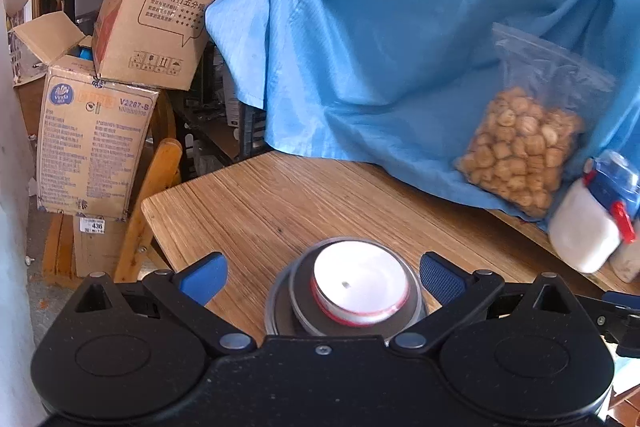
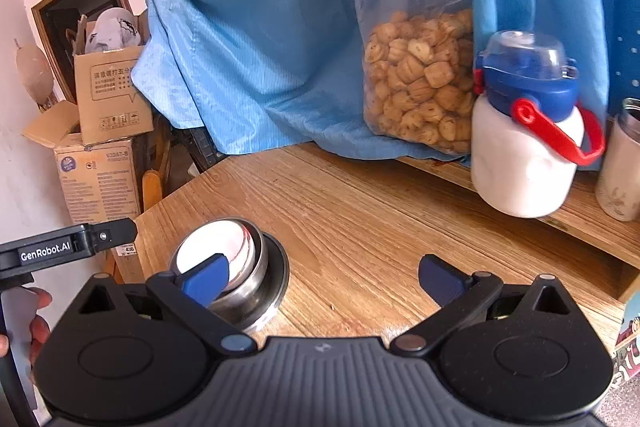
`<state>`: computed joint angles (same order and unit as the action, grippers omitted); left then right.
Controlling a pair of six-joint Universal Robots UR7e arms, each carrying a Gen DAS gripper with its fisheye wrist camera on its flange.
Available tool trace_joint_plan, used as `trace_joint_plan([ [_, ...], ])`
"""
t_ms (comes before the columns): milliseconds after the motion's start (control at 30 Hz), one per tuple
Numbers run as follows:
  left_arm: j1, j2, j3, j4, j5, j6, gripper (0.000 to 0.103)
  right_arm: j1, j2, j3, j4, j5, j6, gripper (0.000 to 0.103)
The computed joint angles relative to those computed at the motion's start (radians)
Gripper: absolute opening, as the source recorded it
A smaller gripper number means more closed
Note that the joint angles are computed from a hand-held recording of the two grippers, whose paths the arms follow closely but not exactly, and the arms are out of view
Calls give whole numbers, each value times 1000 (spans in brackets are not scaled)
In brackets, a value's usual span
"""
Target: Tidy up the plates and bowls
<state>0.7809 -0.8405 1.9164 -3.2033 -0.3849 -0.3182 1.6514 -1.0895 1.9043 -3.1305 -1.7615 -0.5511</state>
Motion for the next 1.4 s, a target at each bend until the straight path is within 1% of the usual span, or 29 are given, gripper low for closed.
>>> trace_joint_plan([
  [167, -43, -12, 60, 48, 21, -105, 102, -19, -59, 69, -7, 16, -27, 103],
  [267, -70, -25, 98, 100, 43, -183, 102, -28, -98, 111, 0, 21, -40, 103],
  [433, -114, -76, 152, 279, 54, -387, 102, -30, -154, 163, 9, 25, -46, 103],
  [500, -119, -102, 149, 422, 31, -470, 102, -28, -167, 177, 3, 24, -50, 103],
  [533, -122, -105, 148, 455, 26, -483, 102, -27, -171, 182, 0, 23, -48, 103],
  [667, -133, -98, 160, 382, 7, -401, 102, -22, -182, 203, -33, 13, -27, 103],
  [767, -134, -91, 162, 313, -2, -330, 102, -14, -184, 213, -63, -10, -15, 103],
  [867, -127, -94, 165, 272, -22, -274, 102, -7, -179, 221, -100, -33, 5, 103],
  [1000, -113, -108, 178, 233, -49, -213, 102, 12, -159, 225, -139, -81, 60, 103],
  [1100, -103, -113, 189, 174, -50, -123, 102, 30, -143, 231, -164, -115, 79, 103],
  [1167, -93, -112, 199, 111, -57, -44, 102, 42, -127, 240, -198, -137, 90, 103],
  [1233, -82, -120, 207, 75, -79, -1, 102, 52, -114, 250, -223, -156, 105, 103],
  [1333, -63, -137, 230, -44, -146, 59, 102, 62, -105, 265, -242, -165, 125, 103],
  [1400, -59, -145, 231, -44, -147, 54, 102, 72, -107, 276, -251, -168, 132, 103],
])
